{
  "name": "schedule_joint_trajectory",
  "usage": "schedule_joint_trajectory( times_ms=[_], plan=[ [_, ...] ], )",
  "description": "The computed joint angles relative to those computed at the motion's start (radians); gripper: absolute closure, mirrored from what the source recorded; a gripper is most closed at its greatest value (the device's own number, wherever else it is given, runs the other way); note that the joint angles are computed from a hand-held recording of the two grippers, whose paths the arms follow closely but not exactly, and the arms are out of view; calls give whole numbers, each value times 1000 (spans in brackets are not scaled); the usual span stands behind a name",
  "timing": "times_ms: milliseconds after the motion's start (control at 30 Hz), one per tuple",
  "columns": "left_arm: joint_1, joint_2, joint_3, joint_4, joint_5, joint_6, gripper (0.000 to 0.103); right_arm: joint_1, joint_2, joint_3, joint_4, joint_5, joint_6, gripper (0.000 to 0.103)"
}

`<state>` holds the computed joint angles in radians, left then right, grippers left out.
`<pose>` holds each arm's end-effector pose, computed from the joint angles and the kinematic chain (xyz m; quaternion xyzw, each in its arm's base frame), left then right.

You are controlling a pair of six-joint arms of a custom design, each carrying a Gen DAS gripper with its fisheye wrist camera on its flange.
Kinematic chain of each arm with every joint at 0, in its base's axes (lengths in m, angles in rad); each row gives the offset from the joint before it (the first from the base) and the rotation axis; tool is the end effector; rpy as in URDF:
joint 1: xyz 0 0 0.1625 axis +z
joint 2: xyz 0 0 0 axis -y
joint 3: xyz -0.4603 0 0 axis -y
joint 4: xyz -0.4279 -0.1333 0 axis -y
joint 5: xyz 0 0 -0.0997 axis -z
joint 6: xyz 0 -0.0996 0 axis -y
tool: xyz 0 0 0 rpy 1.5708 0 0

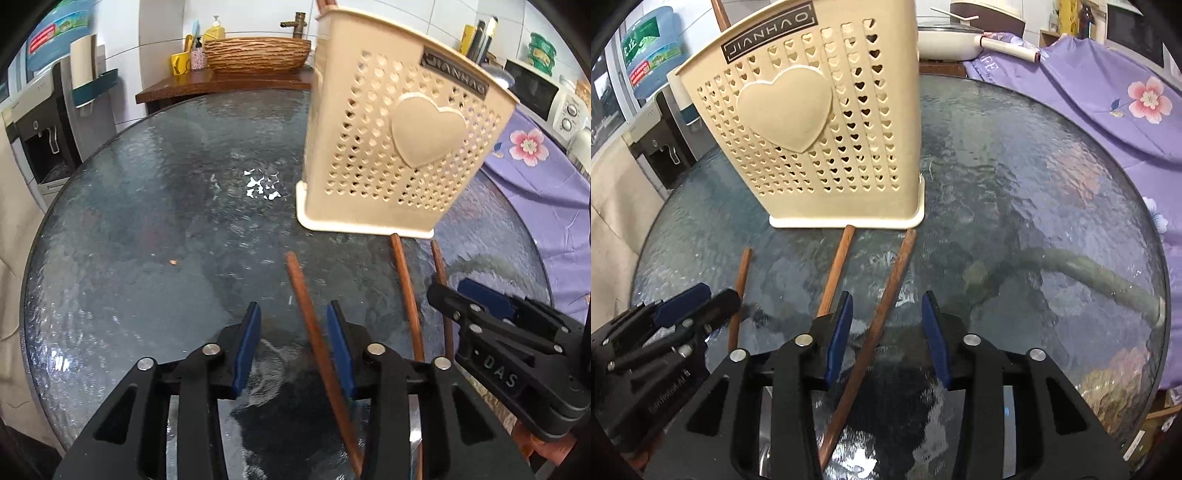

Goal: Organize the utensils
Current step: 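Grasp a brown chopstick with the left tool while the right tool grasps another brown chopstick, then lift both brown chopsticks and carry them above the beige holder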

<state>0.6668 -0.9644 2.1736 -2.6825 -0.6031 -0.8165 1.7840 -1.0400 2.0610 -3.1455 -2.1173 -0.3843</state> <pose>-0.2656 -0.4830 0.0746 0.0613 0.8823 -0.3241 0.3358 0.2037 -0.5556 0.1747 0.2021 -0.9069 0.2400 0.2811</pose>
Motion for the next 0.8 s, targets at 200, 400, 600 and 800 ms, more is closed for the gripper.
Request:
schedule_joint_trajectory(
  times_ms=[200, 400, 600, 800],
  plan=[
    [2, 22, -26, 38, 17, 6, 79, 3, 30, -41, 7, -16, 0, 79],
    [10, 32, -42, 47, 21, 29, 90, 1, 49, -68, 17, -11, -3, 90],
    [20, 22, -30, -12, -10, 55, 94, -29, 16, -70, 80, 59, 20, 92],
    [31, 21, -30, -52, -27, 82, 95, -47, -1, -70, 109, 91, 9, 93]
  ],
)
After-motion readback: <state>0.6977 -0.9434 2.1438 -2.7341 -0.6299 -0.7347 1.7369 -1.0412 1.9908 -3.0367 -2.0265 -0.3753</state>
